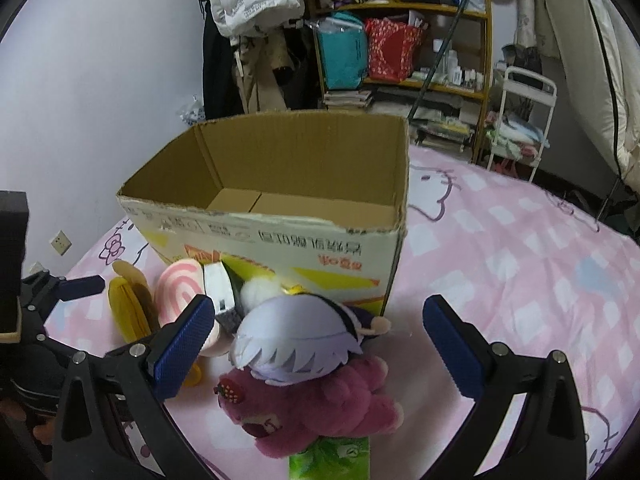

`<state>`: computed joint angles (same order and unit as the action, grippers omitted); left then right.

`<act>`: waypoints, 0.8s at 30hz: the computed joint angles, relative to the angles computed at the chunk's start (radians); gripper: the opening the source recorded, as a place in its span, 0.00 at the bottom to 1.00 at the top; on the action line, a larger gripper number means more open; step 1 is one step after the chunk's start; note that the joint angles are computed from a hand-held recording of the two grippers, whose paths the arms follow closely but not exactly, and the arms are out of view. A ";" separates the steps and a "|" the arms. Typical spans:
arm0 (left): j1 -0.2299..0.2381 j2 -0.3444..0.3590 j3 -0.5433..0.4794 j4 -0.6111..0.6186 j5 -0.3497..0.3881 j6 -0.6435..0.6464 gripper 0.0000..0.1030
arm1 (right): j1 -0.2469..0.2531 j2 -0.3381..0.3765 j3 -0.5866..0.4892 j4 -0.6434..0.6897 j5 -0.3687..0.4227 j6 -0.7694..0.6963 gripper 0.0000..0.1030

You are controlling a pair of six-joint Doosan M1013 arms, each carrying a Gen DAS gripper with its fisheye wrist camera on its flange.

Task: Organize soft objects
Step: 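Grasp the yellow plush pouch with the left tool while the right tool grasps the white-haired doll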

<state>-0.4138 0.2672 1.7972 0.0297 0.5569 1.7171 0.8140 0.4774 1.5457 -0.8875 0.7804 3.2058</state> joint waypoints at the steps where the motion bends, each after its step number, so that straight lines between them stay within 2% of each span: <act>1: -0.002 0.003 -0.001 0.016 0.006 -0.010 0.99 | -0.001 0.001 0.000 0.010 -0.005 -0.004 1.00; 7: -0.007 0.027 -0.016 0.045 0.057 -0.027 0.99 | 0.001 0.010 -0.003 0.027 -0.007 -0.058 1.00; 15: 0.000 0.042 -0.024 0.016 0.076 -0.019 0.99 | -0.006 0.023 -0.009 0.072 -0.020 -0.079 1.00; 17: 0.003 0.041 -0.023 0.002 0.071 -0.004 0.93 | -0.008 0.024 -0.008 0.081 -0.019 -0.084 1.00; 21: 0.006 0.030 -0.012 -0.022 0.039 0.036 0.78 | -0.013 0.013 0.008 0.084 -0.054 -0.078 0.86; 23: 0.003 0.023 -0.007 -0.025 0.032 0.043 0.77 | -0.014 0.008 0.016 0.075 -0.084 -0.083 0.75; 24: 0.003 0.022 -0.006 -0.029 0.031 0.046 0.76 | -0.013 0.008 0.015 0.079 -0.081 -0.090 0.74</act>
